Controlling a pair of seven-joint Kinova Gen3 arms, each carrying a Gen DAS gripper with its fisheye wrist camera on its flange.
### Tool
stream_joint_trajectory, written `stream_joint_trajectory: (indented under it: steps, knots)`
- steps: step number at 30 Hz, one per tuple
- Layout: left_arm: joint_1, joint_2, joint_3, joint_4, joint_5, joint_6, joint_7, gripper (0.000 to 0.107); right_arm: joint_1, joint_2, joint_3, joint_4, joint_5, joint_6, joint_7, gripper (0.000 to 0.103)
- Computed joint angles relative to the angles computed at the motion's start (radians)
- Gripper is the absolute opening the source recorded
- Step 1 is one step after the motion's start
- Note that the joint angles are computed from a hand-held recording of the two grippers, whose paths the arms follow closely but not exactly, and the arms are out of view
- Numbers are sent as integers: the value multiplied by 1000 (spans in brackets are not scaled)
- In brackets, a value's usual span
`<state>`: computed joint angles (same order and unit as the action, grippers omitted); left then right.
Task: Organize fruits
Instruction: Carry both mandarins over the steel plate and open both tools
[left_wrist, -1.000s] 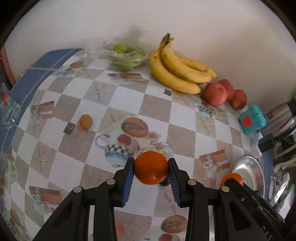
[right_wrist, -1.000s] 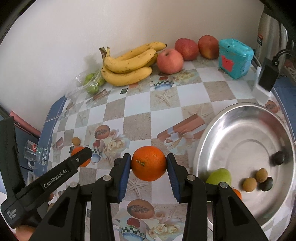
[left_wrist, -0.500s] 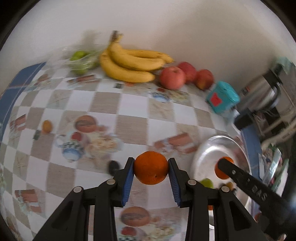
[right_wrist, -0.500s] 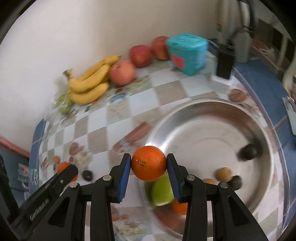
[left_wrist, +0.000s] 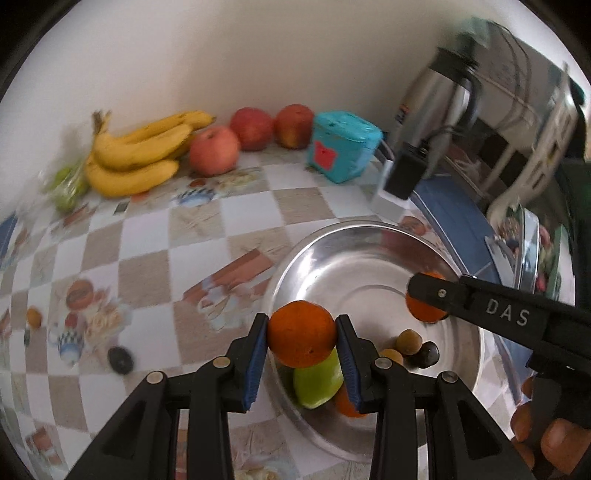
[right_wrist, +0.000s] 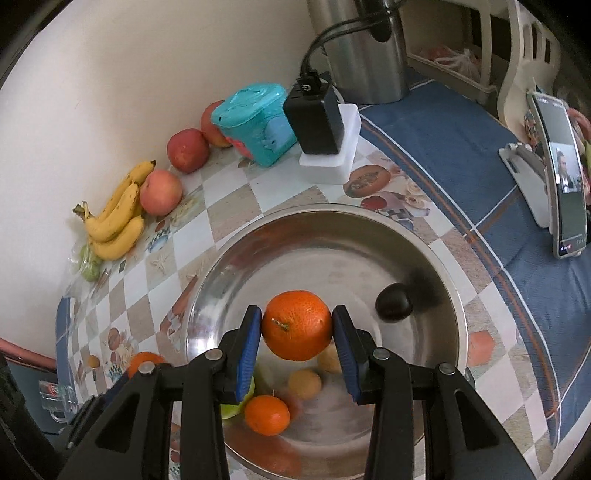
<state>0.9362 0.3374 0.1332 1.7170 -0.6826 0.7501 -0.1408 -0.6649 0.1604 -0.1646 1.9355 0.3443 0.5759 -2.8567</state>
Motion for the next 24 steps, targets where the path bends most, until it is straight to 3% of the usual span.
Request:
stream_joint_trajectory:
  steps: [9,24]
  knots:
    - [-21,86,-18,-81,38,5,-129,39,-10,27,16,-10,17,-6,-1,41]
    - [4,119,-64,-81,79,-32,-145,40,-6,91,25,-35,-65,-1,77,42]
